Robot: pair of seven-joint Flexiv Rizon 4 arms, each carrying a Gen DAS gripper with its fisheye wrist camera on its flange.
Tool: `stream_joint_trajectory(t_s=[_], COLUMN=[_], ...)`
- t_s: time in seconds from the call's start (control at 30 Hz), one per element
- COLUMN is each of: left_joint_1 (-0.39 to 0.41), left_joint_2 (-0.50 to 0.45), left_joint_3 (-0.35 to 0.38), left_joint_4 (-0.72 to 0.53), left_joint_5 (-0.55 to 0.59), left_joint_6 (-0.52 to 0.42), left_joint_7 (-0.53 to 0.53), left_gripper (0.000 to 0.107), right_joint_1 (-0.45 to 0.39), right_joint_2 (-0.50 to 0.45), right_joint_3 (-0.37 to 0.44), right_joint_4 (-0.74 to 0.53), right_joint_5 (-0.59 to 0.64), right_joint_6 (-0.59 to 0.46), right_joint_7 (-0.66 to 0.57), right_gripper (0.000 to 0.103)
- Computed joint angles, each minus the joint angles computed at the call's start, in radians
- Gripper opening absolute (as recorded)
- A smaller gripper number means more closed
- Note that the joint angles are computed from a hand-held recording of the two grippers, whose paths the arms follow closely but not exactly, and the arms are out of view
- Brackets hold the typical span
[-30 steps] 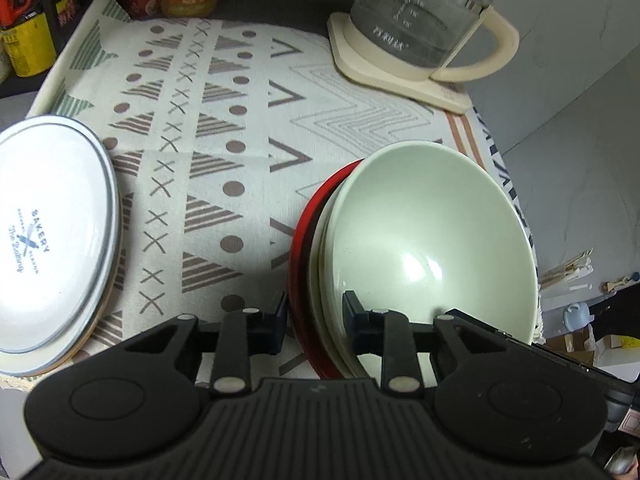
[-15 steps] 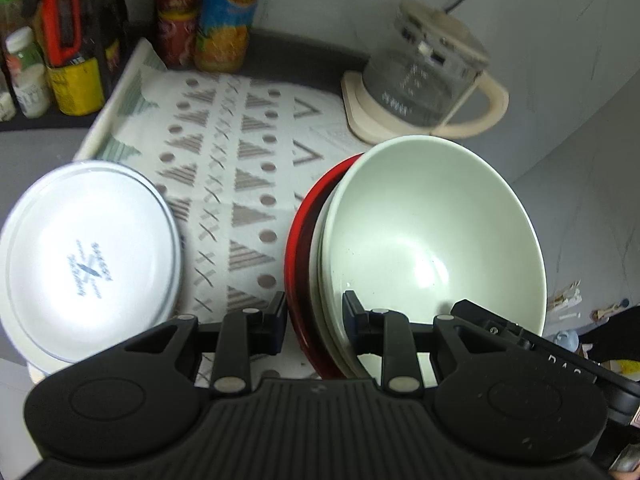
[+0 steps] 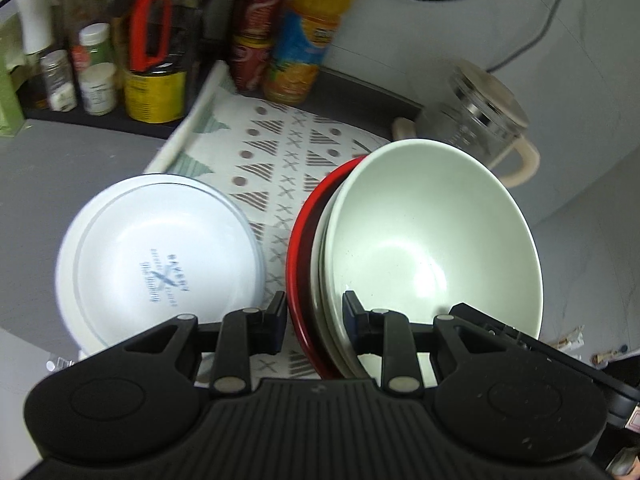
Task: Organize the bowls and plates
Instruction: 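Lift the bowl stack with both grippers and carry it over the plates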
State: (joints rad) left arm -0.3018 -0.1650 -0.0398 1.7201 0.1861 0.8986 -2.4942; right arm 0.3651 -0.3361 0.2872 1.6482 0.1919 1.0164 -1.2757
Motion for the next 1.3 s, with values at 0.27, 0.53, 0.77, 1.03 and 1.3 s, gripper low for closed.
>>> stream_joint_trajectory(t_s=[0.27, 0.53, 0.77, 1.03, 1.3], left_joint_1=[0.033, 0.085, 0.121, 0.155, 0.179], left_joint_2=[0.075, 0.128, 0.159, 0.171, 0.171], left_joint_3=[0.018, 0.014, 0.016, 0.021, 0.028], left_joint_4=[0.076, 0.138, 0.193, 0.243, 0.277], left_joint_5=[0.026, 0.028, 0.013, -0.017, -0.053], left_joint_6=[-0.018, -0.034, -0.017, -0.002, 0.017], left_joint_7=[-0.057, -0.071, -0.068, -0.051, 0.0], left_gripper=[0.027, 0.027, 0.027, 0.027, 0.027], right_joint_1=[0.031, 0.066, 0.099, 0.131, 0.159], right_joint_2=[-0.058, -0.108, -0.149, -0.187, -0.213], right_joint_3=[0.028, 0.037, 0.035, 0.034, 0.023], right_joint_4=[-0.077, -0.138, -0.183, -0.218, -0.239], right_joint_5=[0.012, 0.012, -0.01, -0.033, -0.063], right_joint_6=[-0.037, -0.065, -0.099, -0.143, -0.159], right_joint_7=[-0.035, -0.041, -0.027, -0.004, 0.033], right_gripper=[0.037, 0.037, 0.037, 0.037, 0.037])
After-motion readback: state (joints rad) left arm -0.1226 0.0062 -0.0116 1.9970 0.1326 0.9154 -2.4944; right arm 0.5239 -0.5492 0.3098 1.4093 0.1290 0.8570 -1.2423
